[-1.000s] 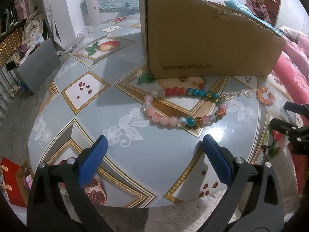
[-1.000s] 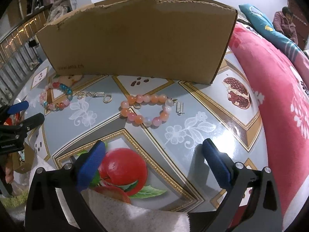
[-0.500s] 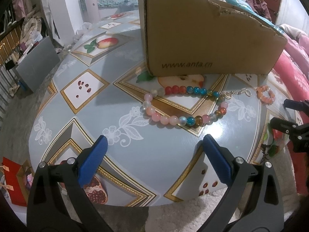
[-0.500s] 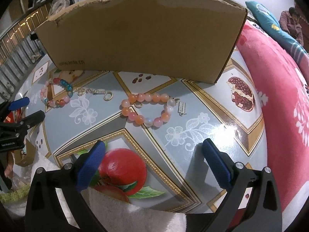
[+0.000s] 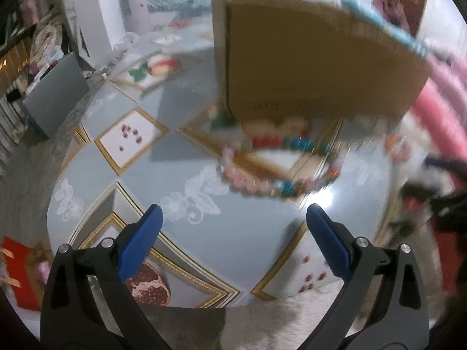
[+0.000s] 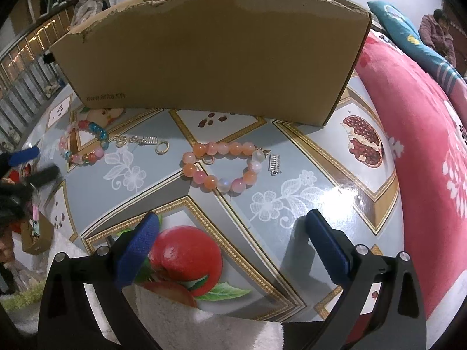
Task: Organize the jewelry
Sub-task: 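Withdraw both tools from the box and move toward the beaded bracelets, then grasp the multicolour beaded bracelet with the left gripper while the right gripper pinches it too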
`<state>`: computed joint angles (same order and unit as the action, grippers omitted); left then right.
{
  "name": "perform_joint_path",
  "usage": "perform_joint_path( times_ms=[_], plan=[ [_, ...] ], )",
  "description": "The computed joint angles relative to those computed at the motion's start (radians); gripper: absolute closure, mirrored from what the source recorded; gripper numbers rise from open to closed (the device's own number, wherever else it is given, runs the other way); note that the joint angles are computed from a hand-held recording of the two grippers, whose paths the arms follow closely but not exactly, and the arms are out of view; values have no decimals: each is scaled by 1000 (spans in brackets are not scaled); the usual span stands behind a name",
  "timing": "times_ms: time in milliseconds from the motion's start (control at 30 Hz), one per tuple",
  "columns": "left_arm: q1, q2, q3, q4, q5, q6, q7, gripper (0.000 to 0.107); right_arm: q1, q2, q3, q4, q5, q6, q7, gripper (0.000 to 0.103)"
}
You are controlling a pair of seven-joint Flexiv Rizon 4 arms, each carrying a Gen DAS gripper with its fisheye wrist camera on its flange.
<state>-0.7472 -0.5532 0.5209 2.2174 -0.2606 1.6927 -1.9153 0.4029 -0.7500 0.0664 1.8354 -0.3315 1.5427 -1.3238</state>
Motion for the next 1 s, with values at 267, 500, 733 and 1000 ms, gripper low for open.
perform_joint_path(
  times_ms=[267, 500, 733, 1000],
  plan=[
    [-110, -68, 166, -104, -29, -142, -23, 11, 11, 1, -14, 25, 4, 49, -9, 6],
    [-118, -105, 203, -165, 61, -272, -88, 11, 16, 3, -23, 49, 9, 94, -20, 6],
    [-136, -44, 216, -109, 165, -284, -162, 11, 34, 9, -43, 76, 22, 137, -26, 6],
    [-169, -11, 260, -79, 299, -281, -266, 12, 5, -4, -19, 78, 18, 174, -63, 6]
  ],
)
